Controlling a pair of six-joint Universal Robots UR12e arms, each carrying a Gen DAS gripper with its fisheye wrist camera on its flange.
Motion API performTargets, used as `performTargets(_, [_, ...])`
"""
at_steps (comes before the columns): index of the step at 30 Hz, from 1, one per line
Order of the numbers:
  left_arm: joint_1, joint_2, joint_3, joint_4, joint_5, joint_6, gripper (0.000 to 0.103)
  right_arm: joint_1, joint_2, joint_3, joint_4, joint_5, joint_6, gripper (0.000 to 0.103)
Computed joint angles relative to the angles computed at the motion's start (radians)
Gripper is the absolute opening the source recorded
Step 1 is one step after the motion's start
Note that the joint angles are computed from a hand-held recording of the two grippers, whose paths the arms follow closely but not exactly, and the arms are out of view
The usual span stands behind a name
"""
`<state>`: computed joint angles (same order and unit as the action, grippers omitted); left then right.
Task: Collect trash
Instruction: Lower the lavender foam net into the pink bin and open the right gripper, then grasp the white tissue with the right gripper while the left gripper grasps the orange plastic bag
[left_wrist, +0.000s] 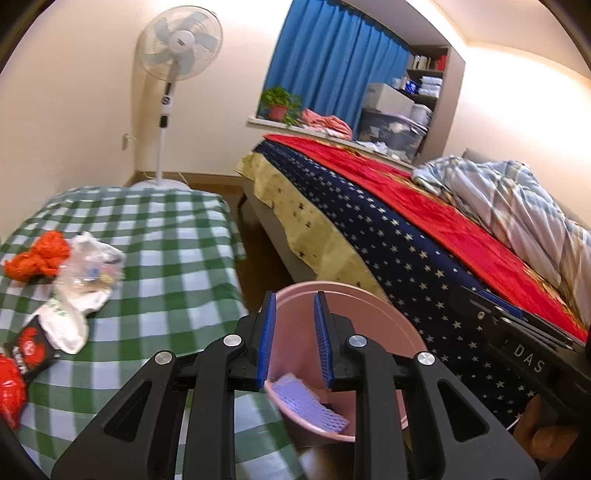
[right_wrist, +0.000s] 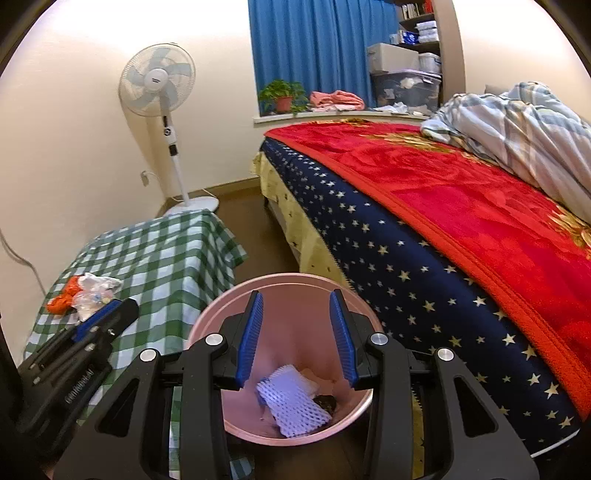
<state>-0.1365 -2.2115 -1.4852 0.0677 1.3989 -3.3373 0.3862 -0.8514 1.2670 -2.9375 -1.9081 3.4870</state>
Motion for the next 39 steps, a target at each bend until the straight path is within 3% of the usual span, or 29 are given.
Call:
performTargets(11, [0.048,0.045,-0.082,0.043,0.114,-0.062,0.021,0.019,0.026,-0.036,-0.037,0.090,-0.044,0.037])
performTargets(20, [0.082,0.062,-0.121,0.052,0.205,-0.110,0.021,0.051,0.086,-0.126,-0.069,0.219,-0.077,0.035])
performTargets(31, [0.122,0.058,-0.124,0.059,0.334,-0.189,0.021,0.077,0.201,-0.311,-0.050,0.342,-0.068,0.035])
performTargets(39, [0.149,0.038,-0.095,0.015,0.392,-0.232,0.021,0.084,0.305,-0.486,0.024,0.387,-0.055,0.035])
